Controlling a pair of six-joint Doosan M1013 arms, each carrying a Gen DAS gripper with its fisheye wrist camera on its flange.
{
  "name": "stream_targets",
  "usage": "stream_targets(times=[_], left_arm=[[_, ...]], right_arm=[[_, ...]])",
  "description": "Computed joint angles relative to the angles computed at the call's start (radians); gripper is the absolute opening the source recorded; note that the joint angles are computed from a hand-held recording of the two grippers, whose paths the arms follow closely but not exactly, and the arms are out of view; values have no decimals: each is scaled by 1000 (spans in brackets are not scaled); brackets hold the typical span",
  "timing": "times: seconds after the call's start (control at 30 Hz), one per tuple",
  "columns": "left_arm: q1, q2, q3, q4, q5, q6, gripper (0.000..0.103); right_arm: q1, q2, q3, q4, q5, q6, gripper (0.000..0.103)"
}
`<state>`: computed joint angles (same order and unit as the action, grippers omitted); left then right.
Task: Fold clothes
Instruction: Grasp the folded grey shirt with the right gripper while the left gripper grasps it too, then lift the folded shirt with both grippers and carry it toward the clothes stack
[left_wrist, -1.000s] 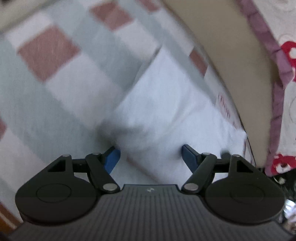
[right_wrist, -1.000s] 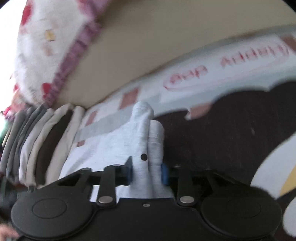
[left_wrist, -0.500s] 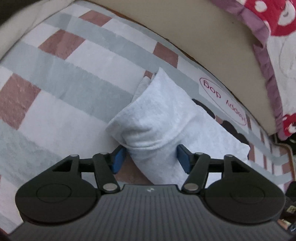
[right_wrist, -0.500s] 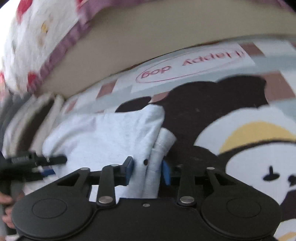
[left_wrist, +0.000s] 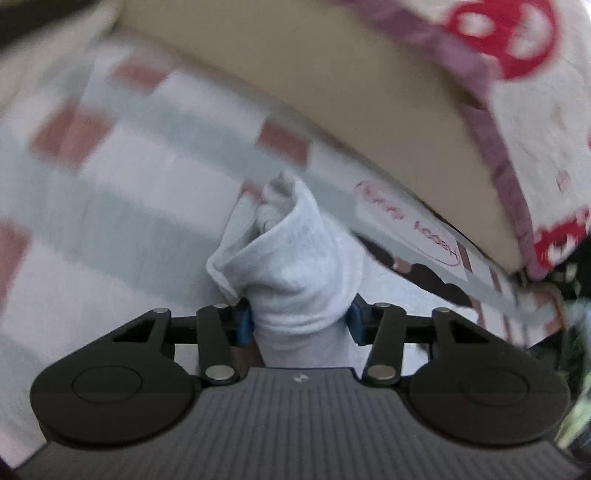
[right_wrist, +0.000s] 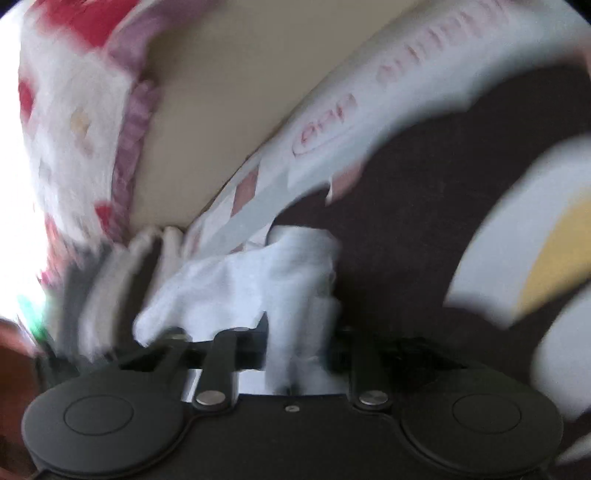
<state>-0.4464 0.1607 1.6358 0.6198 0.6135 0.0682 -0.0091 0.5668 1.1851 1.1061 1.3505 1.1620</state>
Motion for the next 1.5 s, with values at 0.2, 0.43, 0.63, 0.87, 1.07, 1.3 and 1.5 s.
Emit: stream_targets(times=[0.2,0.43,0.63,0.87,1.07,1.3,1.5], left_arm=[[17,15,-18,-89,7,69,48],[85,-17,72,-391,-225,129,49],[52,31,-1,-366,-71,273,80],[-8,44,-43,-134,27,278,44],[-68,-17,-25,102,68,151,44],[-129,-166,42,299,146,-199,44],[-200,-262,35,338,337,-145,44]], right_arm=[[27,-86,25,-137,-46,-186,24],[41,-91,22,-263,-69,-212,49],[18,-40,26,-148,-52,-121,44],[7,-92,100,-11,-49,-123,24],[14,-157,100,-30,-1,-231,23],[7,-206,80,91,85,-220,22],[17,-248,94,211,173,-183,22]])
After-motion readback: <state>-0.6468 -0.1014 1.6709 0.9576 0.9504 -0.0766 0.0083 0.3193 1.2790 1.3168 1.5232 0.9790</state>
